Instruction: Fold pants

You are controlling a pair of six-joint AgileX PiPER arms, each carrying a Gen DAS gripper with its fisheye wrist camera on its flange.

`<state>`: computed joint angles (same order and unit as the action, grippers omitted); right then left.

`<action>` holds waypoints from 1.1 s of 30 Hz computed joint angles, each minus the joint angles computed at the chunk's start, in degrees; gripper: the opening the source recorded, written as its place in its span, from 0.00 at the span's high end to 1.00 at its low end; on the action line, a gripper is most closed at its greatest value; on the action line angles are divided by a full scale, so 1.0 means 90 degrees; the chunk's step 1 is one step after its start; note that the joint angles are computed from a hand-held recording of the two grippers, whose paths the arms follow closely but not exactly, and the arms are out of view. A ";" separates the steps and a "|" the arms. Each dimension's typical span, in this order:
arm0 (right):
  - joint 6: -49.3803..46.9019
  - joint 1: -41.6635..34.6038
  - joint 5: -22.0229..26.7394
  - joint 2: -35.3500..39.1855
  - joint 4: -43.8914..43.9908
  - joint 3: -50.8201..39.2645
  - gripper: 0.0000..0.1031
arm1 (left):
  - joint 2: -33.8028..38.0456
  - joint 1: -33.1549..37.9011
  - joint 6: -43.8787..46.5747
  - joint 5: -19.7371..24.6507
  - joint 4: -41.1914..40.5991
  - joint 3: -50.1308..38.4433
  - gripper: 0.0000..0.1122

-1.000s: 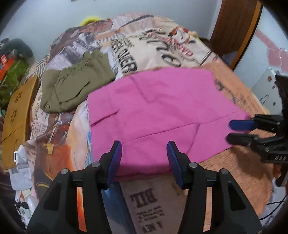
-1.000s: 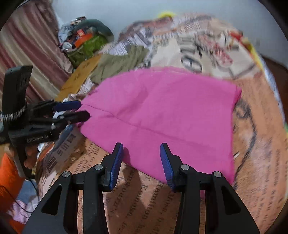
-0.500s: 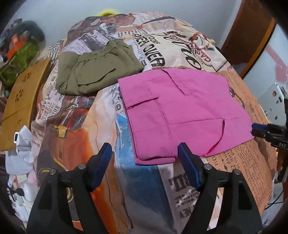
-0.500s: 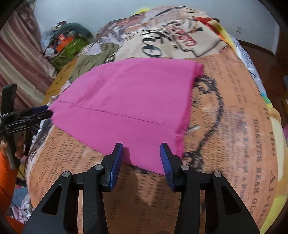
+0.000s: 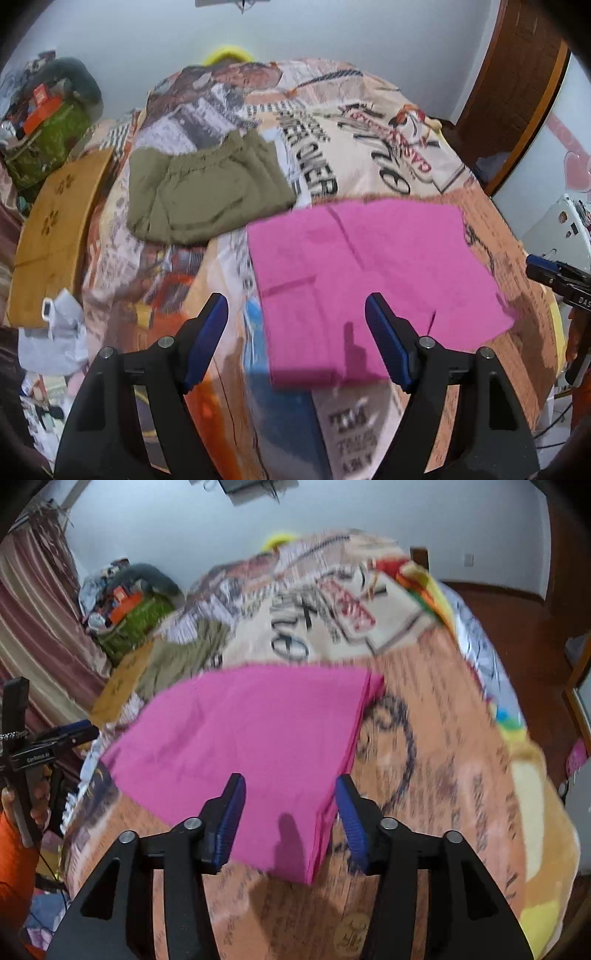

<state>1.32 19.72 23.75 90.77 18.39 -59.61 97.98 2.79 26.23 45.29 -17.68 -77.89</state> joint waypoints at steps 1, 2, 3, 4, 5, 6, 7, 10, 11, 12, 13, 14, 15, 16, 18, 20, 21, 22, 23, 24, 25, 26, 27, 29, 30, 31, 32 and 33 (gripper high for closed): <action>0.0187 0.0033 -0.0105 0.0001 -0.0265 -0.0068 0.54 | 0.0080 -0.0084 -0.0119 -0.0056 0.0133 -0.0149 0.31; 0.0314 0.0054 -0.0161 0.0037 -0.0456 -0.0157 0.54 | 0.0199 -0.0170 -0.0275 -0.0112 0.0296 -0.0345 0.29; 0.0391 0.0060 -0.0225 0.0080 -0.0602 -0.0255 0.53 | 0.0304 -0.0204 -0.0349 -0.0122 0.0361 -0.0497 0.29; 0.0341 0.0032 -0.0272 0.0140 -0.0608 -0.0356 0.52 | 0.0481 -0.0242 -0.0441 -0.0112 0.0420 -0.0748 0.28; 0.0252 -0.0016 -0.0285 0.0221 -0.0578 -0.0475 0.51 | 0.0646 -0.0241 -0.0500 -0.0063 0.0430 -0.0984 0.28; 0.0211 -0.0051 -0.0299 0.0294 -0.0587 -0.0574 0.51 | 0.0806 -0.0230 -0.0554 -0.0009 0.0411 -0.1195 0.27; 0.0161 -0.0103 -0.0322 0.0416 -0.0602 -0.0702 0.50 | 0.0991 -0.0218 -0.0612 0.0084 0.0381 -0.1444 0.26; -0.0178 -0.0289 -0.0365 0.0743 -0.0368 -0.0952 0.50 | 0.1721 -0.0135 -0.0802 0.0565 0.0280 -0.2414 0.26; -0.0258 -0.0376 -0.0356 0.0938 -0.0286 -0.1094 0.50 | 0.2008 -0.0115 -0.0918 0.0742 0.0293 -0.2790 0.26; -0.0423 -0.0451 -0.0366 0.1034 -0.0122 -0.1137 0.50 | 0.2183 -0.0111 -0.1001 0.0831 0.0317 -0.2999 0.26; -0.0572 -0.0535 -0.0363 0.1197 0.0040 -0.1236 0.50 | 0.2420 -0.0112 -0.1099 0.0956 0.0361 -0.3291 0.26; -0.0561 -0.0583 -0.0325 0.1318 0.0042 -0.1336 0.50 | 0.2603 -0.0118 -0.1178 0.1051 0.0408 -0.3509 0.26; -0.0554 -0.0646 -0.0301 0.1492 0.0055 -0.1457 0.50 | 0.2794 -0.0126 -0.1253 0.1164 0.0450 -0.3757 0.26; -0.0645 -0.0709 -0.0270 0.1623 0.0162 -0.1550 0.50 | 0.2991 -0.0129 -0.1310 0.1289 0.0475 -0.4009 0.26; -0.0934 -0.0838 -0.0202 0.1959 0.0486 -0.1795 0.50 | 0.3452 -0.0130 -0.1415 0.1630 0.0520 -0.4594 0.26; -0.1157 -0.0921 -0.0180 0.2218 0.0701 -0.1979 0.50 | 0.3807 -0.0121 -0.1489 0.1900 0.0524 -0.5021 0.26; -0.1185 -0.0939 -0.0178 0.2339 0.0723 -0.2070 0.50 | 0.3942 -0.0117 -0.1512 0.1992 0.0522 -0.5174 0.26; -0.1236 -0.0963 -0.0172 0.2487 0.0790 -0.2179 0.50 | 0.4062 -0.0114 -0.1532 0.2071 0.0519 -0.5301 0.26; -0.1220 -0.0980 -0.0177 0.2610 0.0814 -0.2271 0.50 | 0.4183 -0.0115 -0.1557 0.2133 0.0530 -0.5418 0.26; -0.1258 -0.1007 -0.0175 0.2722 0.0892 -0.2353 0.50 | 0.4288 -0.0126 -0.1588 0.2153 0.0571 -0.5486 0.26; -0.1329 -0.1045 -0.0129 0.2849 0.1017 -0.2454 0.50 | 0.4375 -0.0135 -0.1610 0.2190 0.0614 -0.5551 0.26; -0.1369 -0.1083 -0.0064 0.2976 0.1092 -0.2577 0.50 | 0.4515 -0.0146 -0.1632 0.2292 0.0666 -0.5699 0.26; -0.1420 -0.1114 0.0003 0.3112 0.1190 -0.2692 0.50 | 0.4639 -0.0159 -0.1654 0.2375 0.0727 -0.5811 0.26; -0.1495 -0.1148 0.0243 0.3376 0.1302 -0.2948 0.50 | 0.4784 -0.0191 -0.1683 0.2408 0.0839 -0.5881 0.25; -0.1543 -0.1148 0.0303 0.3484 0.1324 -0.3039 0.56 | 0.4777 -0.0190 -0.1664 0.2345 0.0849 -0.5807 0.25; -0.1564 -0.1135 0.0388 0.3577 0.1273 -0.3123 0.61 | 0.4724 -0.0182 -0.1637 0.2221 0.0844 -0.5653 0.25; -0.1484 -0.1100 0.0444 0.3653 0.1117 -0.3190 0.71 | 0.4661 -0.0178 -0.1617 0.2106 0.0843 -0.5500 0.25; -0.1253 -0.1031 0.0370 0.3678 0.0813 -0.3176 0.77 | 0.4577 -0.0184 -0.1619 0.1952 0.0887 -0.5316 0.25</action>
<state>-9.96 10.44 27.08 123.87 25.71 -88.20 139.17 1.13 11.66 62.86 -9.70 -125.73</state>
